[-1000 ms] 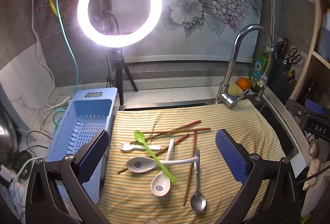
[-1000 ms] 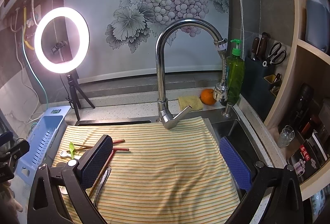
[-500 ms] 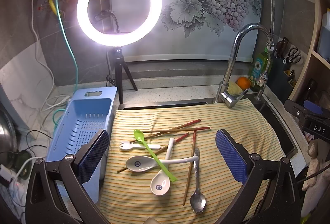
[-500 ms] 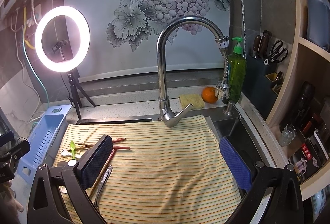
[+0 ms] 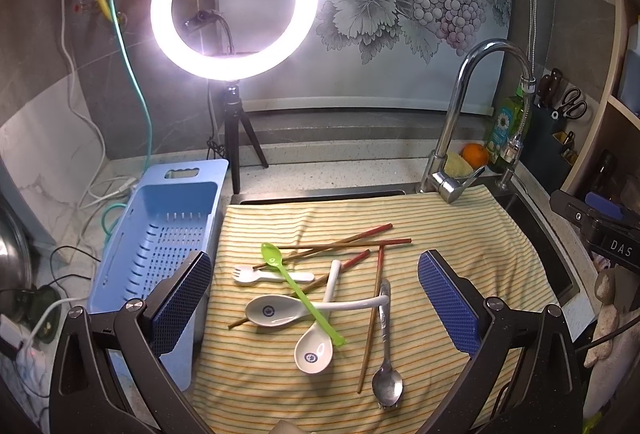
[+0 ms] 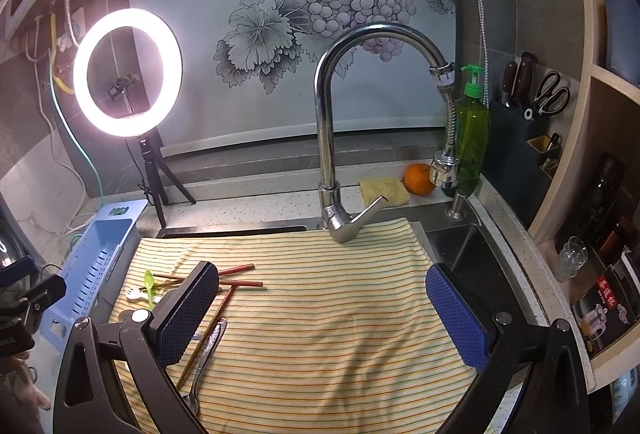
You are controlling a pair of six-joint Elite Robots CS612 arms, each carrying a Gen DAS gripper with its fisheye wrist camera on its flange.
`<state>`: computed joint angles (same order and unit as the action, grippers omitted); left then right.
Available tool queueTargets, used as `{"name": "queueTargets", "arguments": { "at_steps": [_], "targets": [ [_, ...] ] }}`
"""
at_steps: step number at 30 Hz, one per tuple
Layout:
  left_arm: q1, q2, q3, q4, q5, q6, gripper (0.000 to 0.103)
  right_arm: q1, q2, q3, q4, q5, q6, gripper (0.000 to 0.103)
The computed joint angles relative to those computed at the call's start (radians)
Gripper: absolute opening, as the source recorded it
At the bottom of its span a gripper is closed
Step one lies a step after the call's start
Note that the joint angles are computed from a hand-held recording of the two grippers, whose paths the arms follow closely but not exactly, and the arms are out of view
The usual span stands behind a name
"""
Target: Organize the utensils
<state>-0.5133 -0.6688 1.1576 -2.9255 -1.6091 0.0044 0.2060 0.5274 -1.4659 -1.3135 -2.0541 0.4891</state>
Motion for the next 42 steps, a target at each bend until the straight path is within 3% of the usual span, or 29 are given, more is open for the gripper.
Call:
{"name": "queueTargets", "arguments": {
  "at_steps": [8,14,19,24,28,33,42],
  "targets": [
    [0.012,-0.002,0.01,0.05,-0.019,-0.009,0.102,-0.022,0.028,-0.006,-0.09,0.144,-0.047,0.102],
    [0.019,-0.008,0.038,0.08,-0.053,-0.013,0.102,-0.054,0.046,0.004,-0.147,0.381,-0.008,0.102],
    [0.029,-0.011,0.057,0.117,-0.117,-0.029,0.102,-0.072,0.049,0.031,-0.163,0.528,0.009,0.101],
    [0.029,-0.015,0.083,0.145,-0.144,-0.028,0.099,-0.088,0.048,0.062,-0.14,0.663,0.018,0.086],
    [0.027,-0.016,0.091,0.176,-0.16,-0.01,0.095,-0.089,0.046,0.083,-0.119,0.699,0.004,0.079],
    [0.026,-0.014,0.097,0.197,-0.166,-0.002,0.09,-0.091,0.049,0.099,-0.115,0.761,0.007,0.062],
    [0.034,0.006,0.084,0.203,-0.151,-0.013,0.078,-0.093,0.03,0.173,-0.137,0.889,0.01,0.055]
  ]
}}
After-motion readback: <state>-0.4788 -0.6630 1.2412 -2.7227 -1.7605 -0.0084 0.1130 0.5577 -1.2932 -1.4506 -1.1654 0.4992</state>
